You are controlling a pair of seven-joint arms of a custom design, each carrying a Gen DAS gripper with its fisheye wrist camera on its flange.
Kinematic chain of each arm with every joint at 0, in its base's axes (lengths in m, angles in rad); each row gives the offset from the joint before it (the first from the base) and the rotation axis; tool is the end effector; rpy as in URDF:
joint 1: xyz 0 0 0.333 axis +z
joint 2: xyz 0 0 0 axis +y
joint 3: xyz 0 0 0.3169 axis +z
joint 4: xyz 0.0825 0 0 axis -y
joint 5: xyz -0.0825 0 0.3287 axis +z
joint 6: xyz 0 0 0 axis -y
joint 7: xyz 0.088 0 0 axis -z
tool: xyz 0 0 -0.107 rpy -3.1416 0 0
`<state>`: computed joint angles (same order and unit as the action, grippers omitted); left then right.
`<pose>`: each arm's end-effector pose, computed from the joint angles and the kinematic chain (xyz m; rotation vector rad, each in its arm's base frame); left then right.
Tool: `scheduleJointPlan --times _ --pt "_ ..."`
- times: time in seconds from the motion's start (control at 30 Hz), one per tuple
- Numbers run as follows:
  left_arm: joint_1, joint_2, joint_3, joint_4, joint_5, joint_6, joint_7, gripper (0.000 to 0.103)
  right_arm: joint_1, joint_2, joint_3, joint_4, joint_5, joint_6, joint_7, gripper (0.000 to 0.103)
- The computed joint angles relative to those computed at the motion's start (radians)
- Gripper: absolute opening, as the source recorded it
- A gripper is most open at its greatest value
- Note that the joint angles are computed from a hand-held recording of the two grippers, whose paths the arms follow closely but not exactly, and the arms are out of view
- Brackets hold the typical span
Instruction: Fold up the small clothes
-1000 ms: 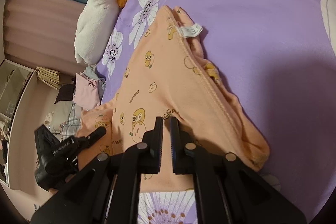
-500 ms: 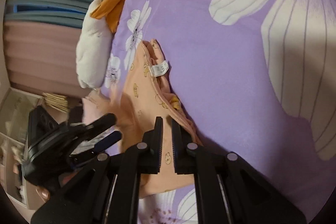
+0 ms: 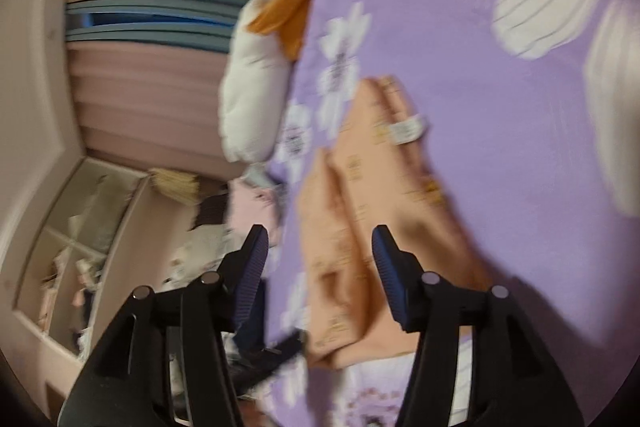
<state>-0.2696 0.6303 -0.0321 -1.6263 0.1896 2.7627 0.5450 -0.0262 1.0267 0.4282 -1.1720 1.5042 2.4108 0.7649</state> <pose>0.6563 -0.2079 0.3449 -2.5465 1.3808 -0.7258 0.7215 0.1863 0.2577 -1.1011 1.4296 0.6779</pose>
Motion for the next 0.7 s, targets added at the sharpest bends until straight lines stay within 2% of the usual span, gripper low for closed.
scheduleJointPlan --times 0.03,0.13,0.2,0.23,0.27,0.33,0.4,0.47,0.57,0.63,0.7 --pt "-0.005 -0.007 -0.002 -0.027 0.005 0.030 0.000 0.062 -0.004 -0.006 0.008 -0.008 0.006 -0.008 -0.023 0.055" --pt "-0.069 -0.049 0.066 -0.132 0.063 0.188 -0.066 0.062 -0.017 -0.042 0.024 -0.058 0.058 -0.005 -0.114 0.058" --pt "-0.035 -0.060 0.026 -0.196 0.033 0.330 -0.049 0.062 0.001 -0.050 -0.004 -0.059 0.026 -0.028 -0.079 0.065" --pt "-0.011 -0.056 -0.003 -0.203 0.011 0.362 -0.028 0.062 0.028 -0.044 -0.036 -0.040 -0.037 -0.040 -0.004 0.065" --pt "-0.006 -0.052 -0.013 -0.198 -0.005 0.355 -0.014 0.062 0.044 -0.043 -0.055 -0.039 -0.081 -0.040 0.051 0.065" --pt "-0.051 -0.034 0.026 -0.152 -0.016 0.271 -0.001 0.062 0.069 -0.033 -0.073 -0.031 -0.140 -0.017 0.168 0.062" --pt "-0.092 -0.019 0.069 -0.145 -0.014 0.283 -0.012 0.064 0.059 -0.028 -0.042 -0.037 -0.135 -0.010 0.156 0.061" --pt "-0.127 -0.014 0.107 -0.147 -0.015 0.295 -0.034 0.065 0.064 -0.011 -0.029 -0.004 -0.166 -0.038 0.145 0.061" --pt "-0.116 -0.022 0.099 -0.172 -0.028 0.320 -0.024 0.065 0.152 0.009 -0.078 0.062 -0.287 0.026 0.247 0.061" --pt "-0.111 -0.026 0.096 -0.201 -0.048 0.365 -0.023 0.065 0.239 0.026 -0.134 0.127 -0.407 0.108 0.330 0.061" --pt "-0.094 -0.025 0.078 -0.219 -0.081 0.408 -0.014 0.065 0.284 0.041 -0.148 0.166 -0.479 0.171 0.341 0.062"
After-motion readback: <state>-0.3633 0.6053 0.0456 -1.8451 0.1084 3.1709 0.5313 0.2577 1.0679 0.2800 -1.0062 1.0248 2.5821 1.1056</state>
